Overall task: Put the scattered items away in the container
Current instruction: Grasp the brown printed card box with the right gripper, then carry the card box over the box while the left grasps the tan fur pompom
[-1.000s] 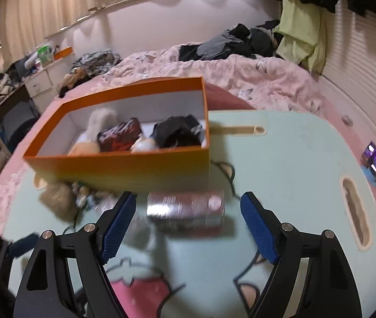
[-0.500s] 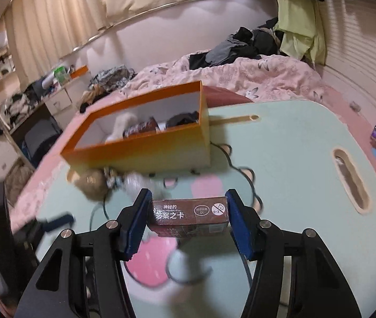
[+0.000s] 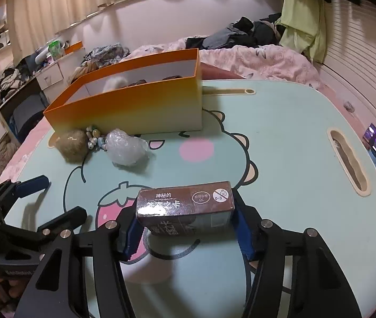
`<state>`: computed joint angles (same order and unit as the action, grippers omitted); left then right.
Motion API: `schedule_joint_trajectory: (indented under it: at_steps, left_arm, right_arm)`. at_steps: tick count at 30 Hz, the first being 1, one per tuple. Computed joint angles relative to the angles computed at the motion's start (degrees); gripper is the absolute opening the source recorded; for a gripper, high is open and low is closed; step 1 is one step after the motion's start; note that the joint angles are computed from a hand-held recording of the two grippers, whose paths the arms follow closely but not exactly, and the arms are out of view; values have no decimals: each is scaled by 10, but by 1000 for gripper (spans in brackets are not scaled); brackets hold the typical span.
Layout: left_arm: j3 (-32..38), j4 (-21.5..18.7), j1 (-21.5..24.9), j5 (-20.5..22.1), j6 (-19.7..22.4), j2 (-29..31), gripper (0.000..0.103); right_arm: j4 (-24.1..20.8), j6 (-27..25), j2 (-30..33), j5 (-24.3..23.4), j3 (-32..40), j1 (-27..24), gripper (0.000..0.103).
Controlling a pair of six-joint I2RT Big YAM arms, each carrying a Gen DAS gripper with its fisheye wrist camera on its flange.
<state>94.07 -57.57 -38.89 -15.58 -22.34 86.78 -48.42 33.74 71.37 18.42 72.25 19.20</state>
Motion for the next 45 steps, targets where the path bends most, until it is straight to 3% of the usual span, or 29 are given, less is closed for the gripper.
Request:
schedule_joint_trajectory:
  at_steps: [5,9,11,13,17,19,27,33,35,39,45]
  left_arm:
    - [44,-41,28,59,-12,17,100]
    - [56,-27,47,42,-32,20,100]
    - [69,-28,51,32,-26,29,92]
    - [84,-32,57,42,-20,40,76]
    - [110,-39,64,38,-8,64,63]
    - [114,-46,69,53,-1,70,40]
    - [59,3,67,66,42,11,39]
    - [71,25,67,82,59,-21,39]
    - [97,17,69,91,69,-12,39]
    - [176,-12,71,69,94,27,39]
    - [313,-75,89,79,80,118,39]
  right_arm:
    - [8,-5,1,0,-4,-3,59]
    - [10,-4,-3,-2,-7,-2,59]
    - [9,-4,-8,-2,-10,-2,59]
    - [8,-3,-9,-2,-11,-1,59]
    - [9,-2,-10,-2,-11,0,59]
    - [9,-2,-11,-3,-11,0,59]
    - [13,0,-18,-9,-16,-2,59]
    - [43,12,-42,-30,-37,0,59]
    - [51,-2,-49,-12,-35,10,59]
    - [47,-48,-33,3,13,15,59]
    - [34,-106,33,12,122,-8,59]
